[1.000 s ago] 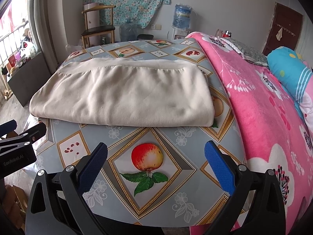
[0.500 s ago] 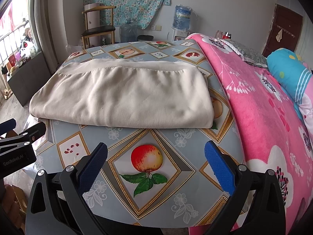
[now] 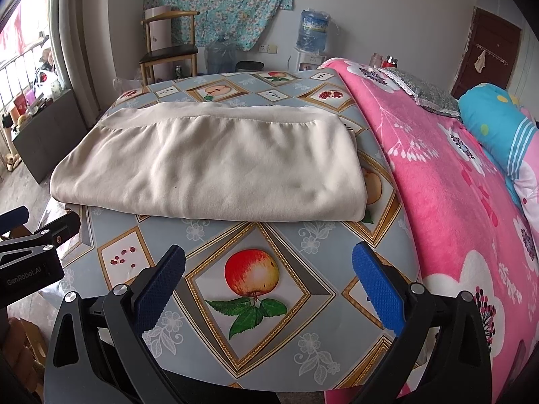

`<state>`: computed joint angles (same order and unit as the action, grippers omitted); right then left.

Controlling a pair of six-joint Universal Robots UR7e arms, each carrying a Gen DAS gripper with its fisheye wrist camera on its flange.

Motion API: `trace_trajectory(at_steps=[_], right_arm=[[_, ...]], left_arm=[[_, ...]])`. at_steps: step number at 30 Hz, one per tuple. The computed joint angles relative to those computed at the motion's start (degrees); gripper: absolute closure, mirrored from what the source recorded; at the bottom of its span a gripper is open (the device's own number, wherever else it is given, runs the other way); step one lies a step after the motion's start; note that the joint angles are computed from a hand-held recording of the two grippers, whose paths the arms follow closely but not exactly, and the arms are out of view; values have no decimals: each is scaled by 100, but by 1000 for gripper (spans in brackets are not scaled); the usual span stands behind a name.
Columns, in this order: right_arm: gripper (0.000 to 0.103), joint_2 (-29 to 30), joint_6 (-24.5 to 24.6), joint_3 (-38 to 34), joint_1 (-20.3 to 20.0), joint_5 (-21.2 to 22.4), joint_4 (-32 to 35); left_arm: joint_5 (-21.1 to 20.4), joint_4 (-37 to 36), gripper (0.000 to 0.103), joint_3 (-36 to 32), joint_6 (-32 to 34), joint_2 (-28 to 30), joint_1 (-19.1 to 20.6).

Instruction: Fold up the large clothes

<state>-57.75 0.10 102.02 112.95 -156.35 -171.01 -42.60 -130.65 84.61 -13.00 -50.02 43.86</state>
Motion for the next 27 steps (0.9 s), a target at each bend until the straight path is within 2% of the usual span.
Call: trace_trajectory(at_steps=[27], right_arm=[[6, 10, 17, -4, 8, -35, -28]], left_arm=[[27, -32, 8, 41, 3, -12, 2]])
